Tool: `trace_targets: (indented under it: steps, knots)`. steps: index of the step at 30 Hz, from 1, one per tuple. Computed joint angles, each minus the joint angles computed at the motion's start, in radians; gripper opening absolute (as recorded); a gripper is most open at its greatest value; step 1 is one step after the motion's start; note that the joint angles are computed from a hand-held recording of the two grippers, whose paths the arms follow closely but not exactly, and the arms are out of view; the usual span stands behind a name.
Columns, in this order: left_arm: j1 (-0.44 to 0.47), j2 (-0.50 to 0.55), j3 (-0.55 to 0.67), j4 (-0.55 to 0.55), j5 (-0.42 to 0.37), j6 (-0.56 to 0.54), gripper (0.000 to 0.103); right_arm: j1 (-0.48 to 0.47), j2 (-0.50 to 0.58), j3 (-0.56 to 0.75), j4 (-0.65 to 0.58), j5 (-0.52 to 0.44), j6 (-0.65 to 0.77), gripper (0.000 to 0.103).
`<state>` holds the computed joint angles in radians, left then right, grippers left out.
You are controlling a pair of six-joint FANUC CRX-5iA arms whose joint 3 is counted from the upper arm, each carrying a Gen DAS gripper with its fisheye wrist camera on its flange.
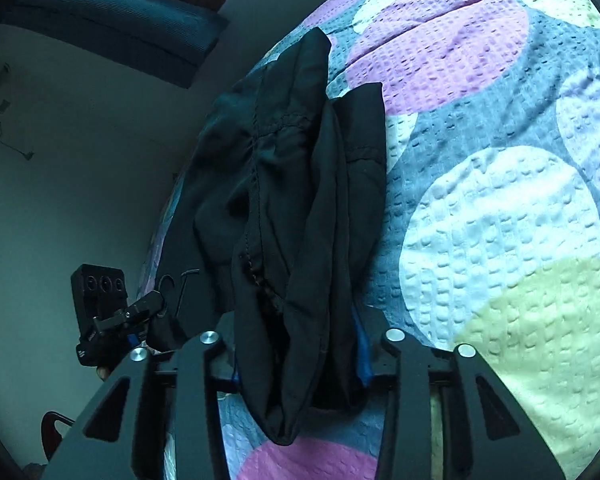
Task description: Fold small clothes
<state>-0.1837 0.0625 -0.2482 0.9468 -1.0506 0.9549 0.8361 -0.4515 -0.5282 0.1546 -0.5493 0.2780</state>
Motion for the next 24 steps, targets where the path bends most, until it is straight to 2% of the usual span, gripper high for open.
trace_targets:
  steps: [4,11,17,21,24]
  knots:
    - [-0.034,-0.040,0.005,-0.082,0.074,0.046,0.070,0.011,-0.034,-0.051,0.037,0.044,-0.067,0.032]
    - [-0.038,-0.066,0.013,-0.122,0.082,0.093,0.064,0.050,-0.118,-0.113,0.137,0.054,-0.178,0.028]
    - [-0.031,-0.093,-0.028,-0.116,0.088,0.059,0.064,0.080,-0.166,-0.178,0.184,0.088,-0.261,0.028]
    - [-0.040,-0.101,-0.043,-0.120,0.119,0.038,0.065,0.070,-0.186,-0.250,0.232,0.169,-0.319,0.028]
    - [-0.038,-0.106,-0.065,-0.091,0.136,0.002,0.066,0.069,-0.198,-0.273,0.269,0.185,-0.334,0.028]
